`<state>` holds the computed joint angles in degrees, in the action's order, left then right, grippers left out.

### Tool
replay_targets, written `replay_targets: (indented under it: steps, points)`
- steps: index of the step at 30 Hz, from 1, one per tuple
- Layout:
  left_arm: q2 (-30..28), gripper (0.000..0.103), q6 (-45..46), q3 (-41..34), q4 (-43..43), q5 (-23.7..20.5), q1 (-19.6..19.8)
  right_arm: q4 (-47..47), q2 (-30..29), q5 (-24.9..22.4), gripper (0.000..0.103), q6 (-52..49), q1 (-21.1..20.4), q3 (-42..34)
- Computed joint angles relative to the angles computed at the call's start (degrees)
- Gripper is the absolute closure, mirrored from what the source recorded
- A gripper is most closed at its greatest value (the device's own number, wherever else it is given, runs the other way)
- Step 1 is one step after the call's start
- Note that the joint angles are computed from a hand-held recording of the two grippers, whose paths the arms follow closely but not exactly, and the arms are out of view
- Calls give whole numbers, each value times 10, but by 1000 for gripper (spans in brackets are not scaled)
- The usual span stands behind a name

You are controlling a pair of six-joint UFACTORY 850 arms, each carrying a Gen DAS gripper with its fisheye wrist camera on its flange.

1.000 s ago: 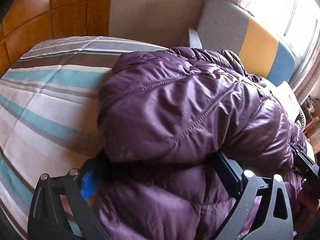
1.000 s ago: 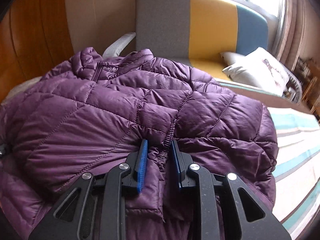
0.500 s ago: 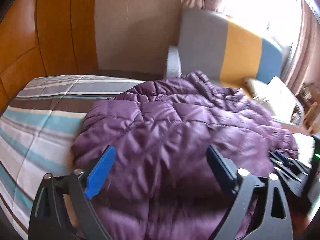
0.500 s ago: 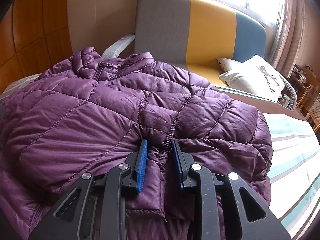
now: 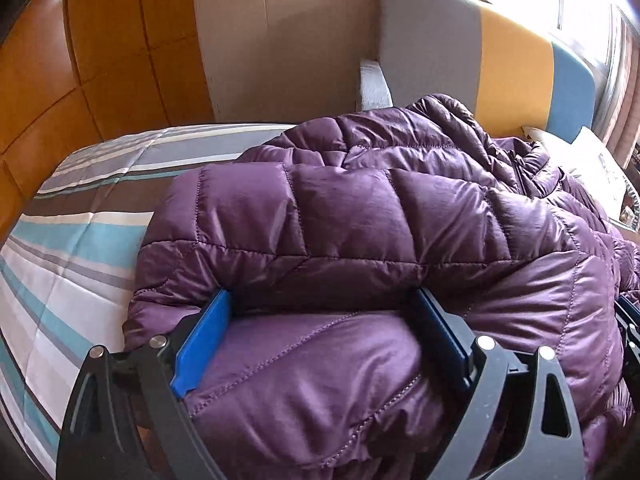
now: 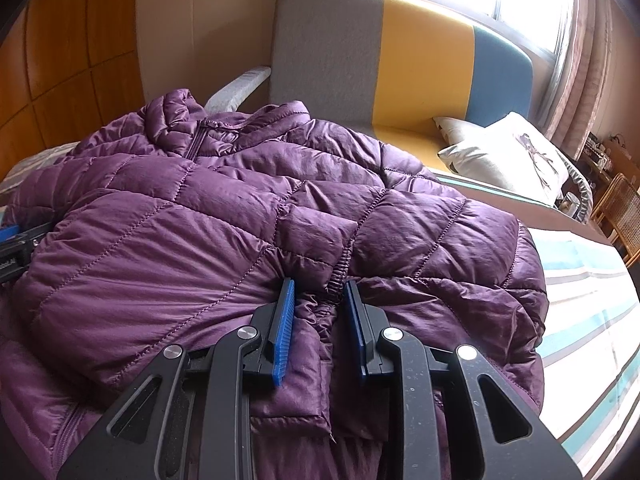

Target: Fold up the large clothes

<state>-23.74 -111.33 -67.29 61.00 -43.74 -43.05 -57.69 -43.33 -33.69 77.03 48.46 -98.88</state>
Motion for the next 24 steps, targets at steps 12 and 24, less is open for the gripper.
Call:
replay_targets:
  steps: [12,24]
  points:
    - [72,2,2,65,7,-21,-79,31,53,37,49,28,-12,54]
    - [127,2,-88,151,-8,-25,-158,20,160,47,49,58,31,188]
